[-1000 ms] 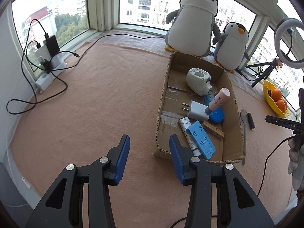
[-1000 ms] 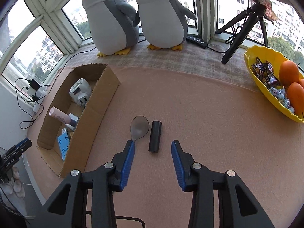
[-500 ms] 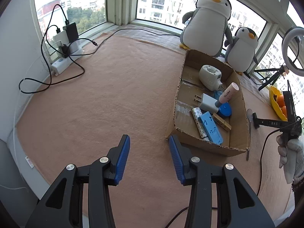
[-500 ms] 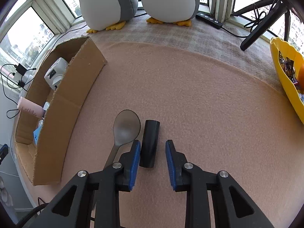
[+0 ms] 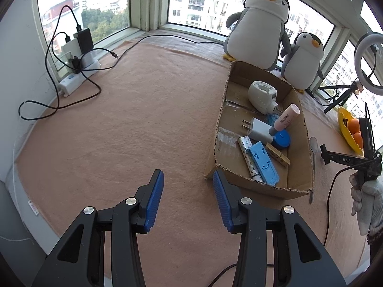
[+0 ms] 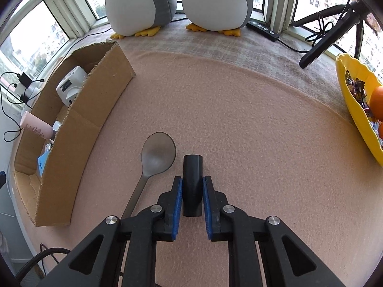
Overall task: Organize rigid objects
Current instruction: 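Carry the black cylinder with the right tool into the box and release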
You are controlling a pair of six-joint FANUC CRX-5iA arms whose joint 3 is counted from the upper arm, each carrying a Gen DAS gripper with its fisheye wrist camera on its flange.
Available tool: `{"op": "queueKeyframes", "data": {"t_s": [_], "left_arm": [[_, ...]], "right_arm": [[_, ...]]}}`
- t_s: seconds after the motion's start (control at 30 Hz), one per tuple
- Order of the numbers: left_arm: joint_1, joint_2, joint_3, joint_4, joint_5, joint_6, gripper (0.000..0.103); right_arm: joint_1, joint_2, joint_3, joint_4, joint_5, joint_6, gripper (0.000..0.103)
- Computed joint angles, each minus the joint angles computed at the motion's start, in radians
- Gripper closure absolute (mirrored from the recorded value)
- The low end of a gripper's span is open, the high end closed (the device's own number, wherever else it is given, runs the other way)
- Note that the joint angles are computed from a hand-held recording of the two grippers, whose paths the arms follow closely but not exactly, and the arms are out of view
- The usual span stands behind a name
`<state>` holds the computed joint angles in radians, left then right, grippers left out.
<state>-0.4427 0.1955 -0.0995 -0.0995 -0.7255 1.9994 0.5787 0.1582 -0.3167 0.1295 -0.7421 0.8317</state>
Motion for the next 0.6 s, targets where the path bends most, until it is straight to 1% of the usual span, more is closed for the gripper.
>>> {"op": "queueKeyframes", "data": {"t_s": [0.2,0.37,0.6], "left_arm": [[0.010,0.024,0.018,0.021,0.011,-0.039,0.061],[0.015,0.061,0.046,0.059,0.028,-0.103,0.061],[0.020,0.125,0.088,0.115,0.039,-0.173,0.061]], "right_arm": [[0.051,-0.103,-0.073,0.089,0.038,-0.097,0.088],[0.115,-0.184,-0.119,0.166,0.063,-0.176,0.088],[0.208,-0.229,-0.130,0.232,0.090,-0.252,0.088]]}}
